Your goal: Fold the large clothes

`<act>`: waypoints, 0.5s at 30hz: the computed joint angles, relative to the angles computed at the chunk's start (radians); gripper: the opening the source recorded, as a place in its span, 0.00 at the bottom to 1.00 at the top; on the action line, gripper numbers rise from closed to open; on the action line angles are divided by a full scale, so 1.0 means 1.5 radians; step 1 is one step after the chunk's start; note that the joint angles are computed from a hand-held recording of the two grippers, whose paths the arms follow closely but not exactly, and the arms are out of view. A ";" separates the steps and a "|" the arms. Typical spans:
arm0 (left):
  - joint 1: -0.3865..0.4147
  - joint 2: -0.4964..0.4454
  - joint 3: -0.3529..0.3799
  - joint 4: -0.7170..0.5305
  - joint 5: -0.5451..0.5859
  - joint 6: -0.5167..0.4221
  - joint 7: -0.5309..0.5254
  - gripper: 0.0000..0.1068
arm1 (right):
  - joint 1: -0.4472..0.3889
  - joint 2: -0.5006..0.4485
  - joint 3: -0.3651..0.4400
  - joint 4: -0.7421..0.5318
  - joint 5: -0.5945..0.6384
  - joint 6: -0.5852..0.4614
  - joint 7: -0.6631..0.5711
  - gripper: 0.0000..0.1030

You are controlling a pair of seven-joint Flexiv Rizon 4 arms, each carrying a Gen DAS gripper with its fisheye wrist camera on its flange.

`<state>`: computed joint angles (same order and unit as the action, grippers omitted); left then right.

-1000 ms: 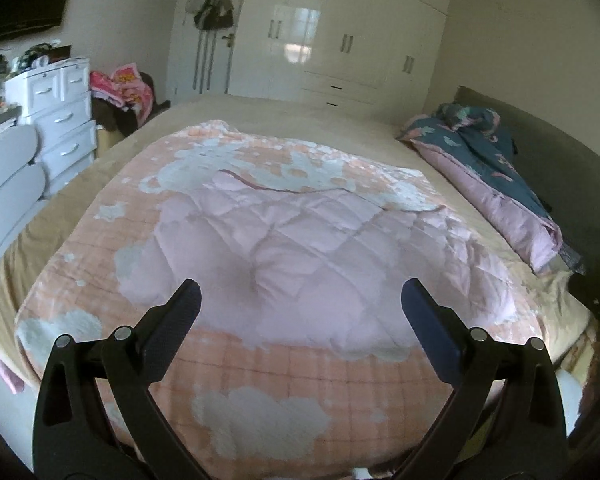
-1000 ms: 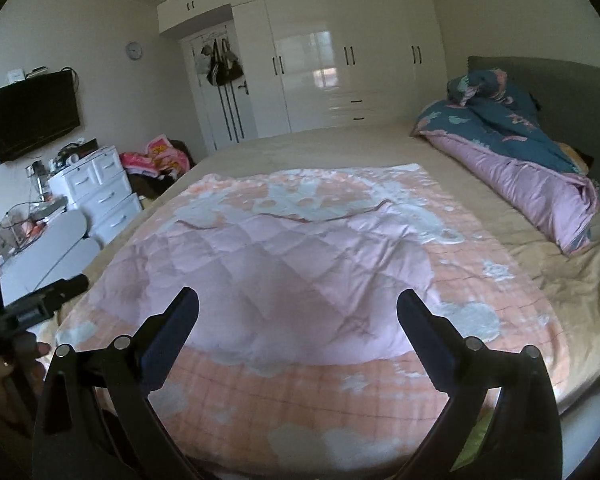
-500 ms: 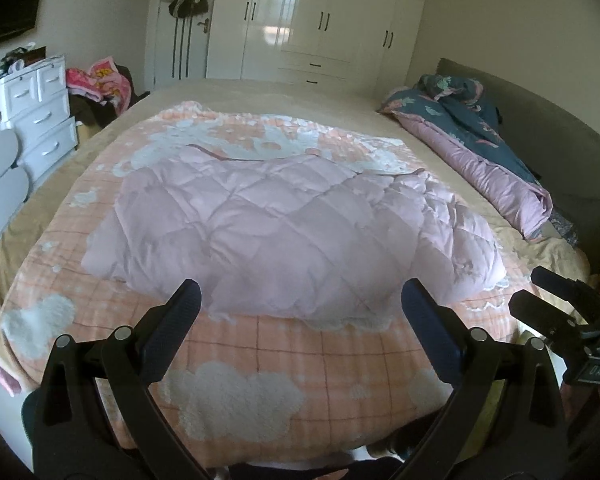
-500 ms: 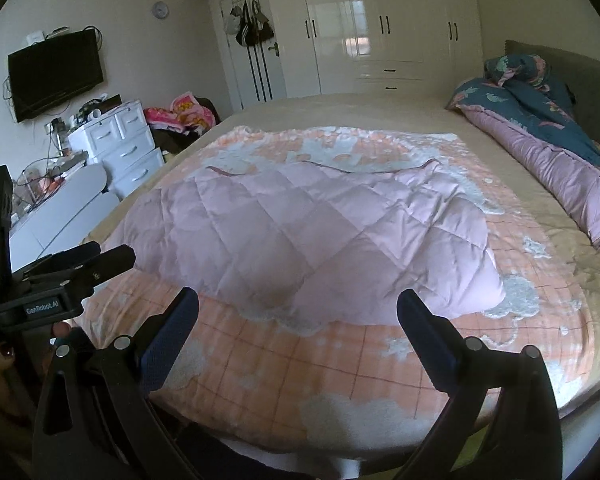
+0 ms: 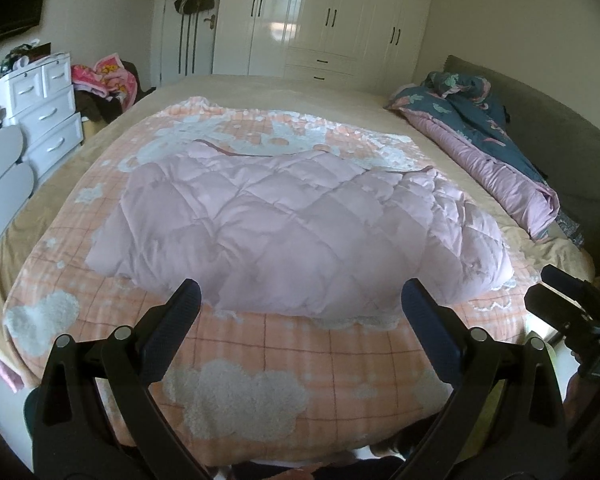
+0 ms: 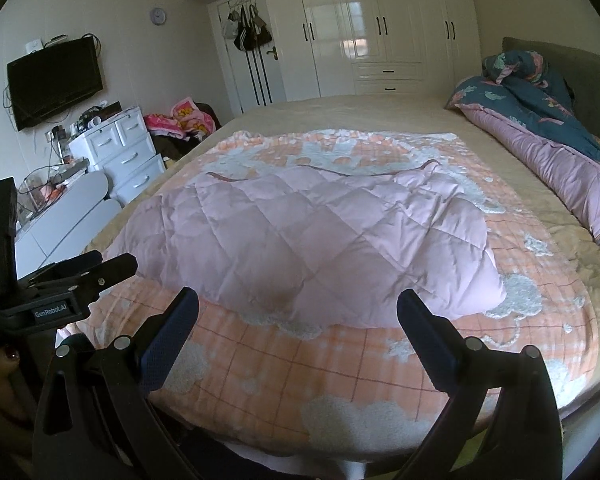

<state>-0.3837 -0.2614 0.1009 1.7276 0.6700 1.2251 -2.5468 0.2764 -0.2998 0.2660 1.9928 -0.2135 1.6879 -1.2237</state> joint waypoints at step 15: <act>0.002 -0.001 -0.002 -0.002 -0.001 -0.013 0.006 0.88 | 0.009 0.003 -0.012 0.001 0.000 -0.002 0.004 0.96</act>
